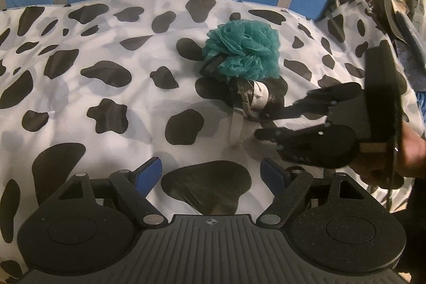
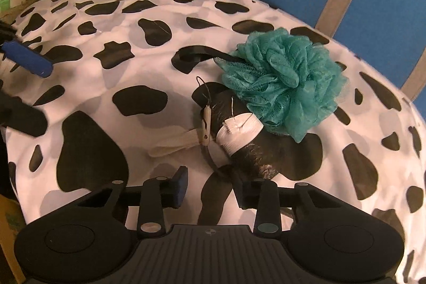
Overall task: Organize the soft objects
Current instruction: 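Grasp the white earphone cable with the right gripper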
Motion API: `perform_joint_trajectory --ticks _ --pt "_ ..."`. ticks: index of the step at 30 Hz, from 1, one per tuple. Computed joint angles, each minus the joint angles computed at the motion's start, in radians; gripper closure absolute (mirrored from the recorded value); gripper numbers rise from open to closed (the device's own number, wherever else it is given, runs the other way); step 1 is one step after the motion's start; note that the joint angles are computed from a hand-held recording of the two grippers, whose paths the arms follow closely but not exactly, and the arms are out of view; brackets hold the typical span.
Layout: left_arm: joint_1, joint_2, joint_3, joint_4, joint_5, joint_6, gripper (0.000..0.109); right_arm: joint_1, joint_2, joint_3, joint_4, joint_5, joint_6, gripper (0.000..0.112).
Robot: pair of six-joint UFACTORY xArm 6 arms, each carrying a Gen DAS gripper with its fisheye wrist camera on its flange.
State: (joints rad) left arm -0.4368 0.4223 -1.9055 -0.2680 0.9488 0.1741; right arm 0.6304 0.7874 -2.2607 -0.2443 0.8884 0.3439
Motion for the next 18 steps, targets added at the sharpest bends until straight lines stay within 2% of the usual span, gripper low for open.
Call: perform_joint_trajectory --ticks 7,11,14,16,18 --pt "-0.002 -0.002 0.002 -0.02 0.013 0.006 0.027 -0.015 0.024 -0.011 0.01 -0.034 0.021 0.074" --pt "-0.001 0.0 0.0 -0.021 0.019 0.0 0.027 -0.028 0.02 0.003 0.061 -0.049 0.037 0.074" --pt "0.002 0.004 -0.009 -0.031 0.031 -0.006 0.027 -0.032 0.058 -0.091 0.113 0.047 0.02 0.088" --pt "0.005 0.004 -0.009 -0.039 0.031 -0.005 0.027 -0.028 0.083 -0.154 0.123 0.113 0.006 0.102" --pt "0.005 0.002 -0.003 -0.039 0.027 -0.005 0.027 -0.023 0.084 -0.172 0.133 0.155 -0.01 0.107"
